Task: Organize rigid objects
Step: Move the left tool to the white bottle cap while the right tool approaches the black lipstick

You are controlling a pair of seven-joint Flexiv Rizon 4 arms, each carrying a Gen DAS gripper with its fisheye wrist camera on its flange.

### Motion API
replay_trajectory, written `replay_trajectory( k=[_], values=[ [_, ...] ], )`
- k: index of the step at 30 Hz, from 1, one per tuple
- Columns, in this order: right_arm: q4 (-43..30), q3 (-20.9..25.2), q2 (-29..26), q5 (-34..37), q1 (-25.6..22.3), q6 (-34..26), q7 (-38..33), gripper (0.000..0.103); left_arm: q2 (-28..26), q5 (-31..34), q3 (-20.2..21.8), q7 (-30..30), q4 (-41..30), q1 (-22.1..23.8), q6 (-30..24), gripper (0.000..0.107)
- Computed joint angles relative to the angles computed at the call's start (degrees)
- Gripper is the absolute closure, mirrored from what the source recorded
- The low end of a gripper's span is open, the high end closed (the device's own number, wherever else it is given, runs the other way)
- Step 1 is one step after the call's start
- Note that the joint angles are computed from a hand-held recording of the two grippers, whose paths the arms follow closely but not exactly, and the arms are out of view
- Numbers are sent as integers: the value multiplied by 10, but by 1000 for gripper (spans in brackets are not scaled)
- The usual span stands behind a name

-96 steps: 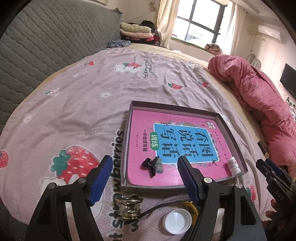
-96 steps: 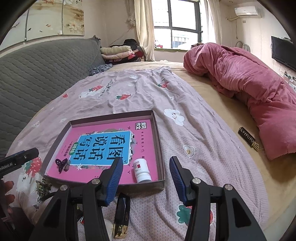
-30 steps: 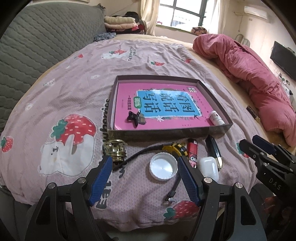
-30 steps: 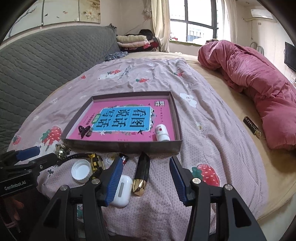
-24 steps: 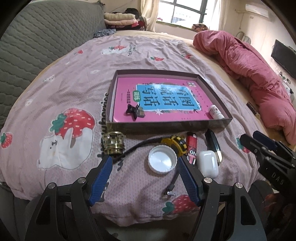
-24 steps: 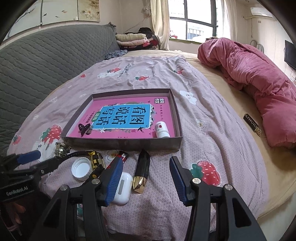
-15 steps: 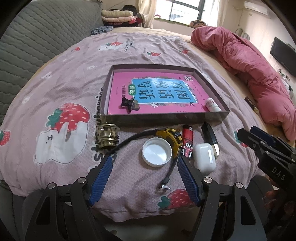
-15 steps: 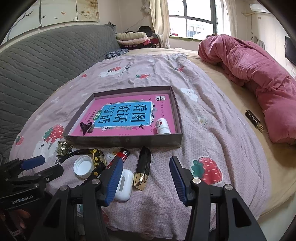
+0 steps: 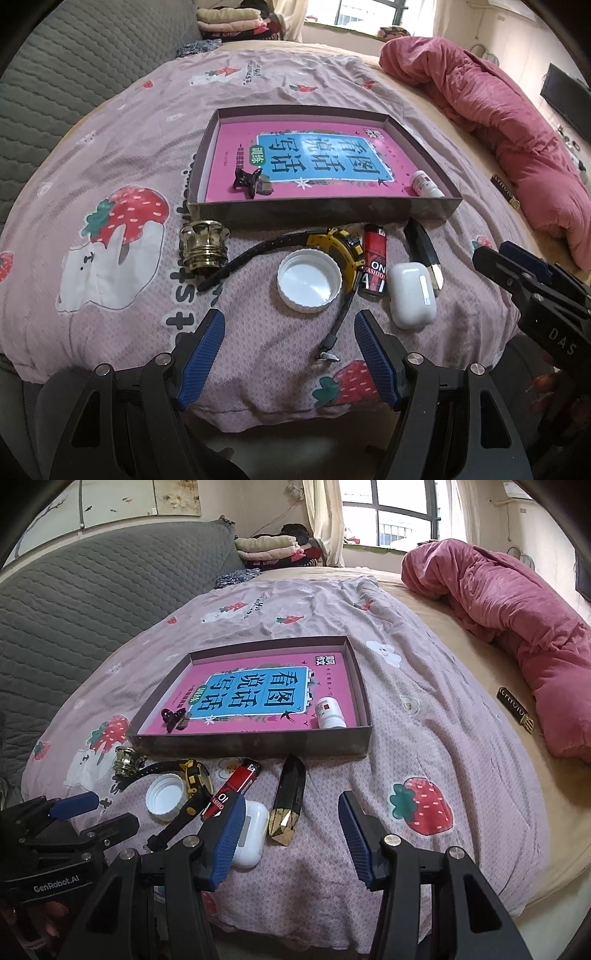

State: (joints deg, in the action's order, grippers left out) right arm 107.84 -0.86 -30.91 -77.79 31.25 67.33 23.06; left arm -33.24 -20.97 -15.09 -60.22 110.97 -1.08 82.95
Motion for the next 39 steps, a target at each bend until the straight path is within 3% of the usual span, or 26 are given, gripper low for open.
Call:
replay_trajectory(
  k=[14,39],
  values=[
    [-2,-3,-6,21,7,-4,-24,51,-7,-19,-26,21,3,24,-14,33],
    [-7,-15,-21,45,12,11,-40,51,-47,0,11,8,-46,-6,-29,33]
  ],
)
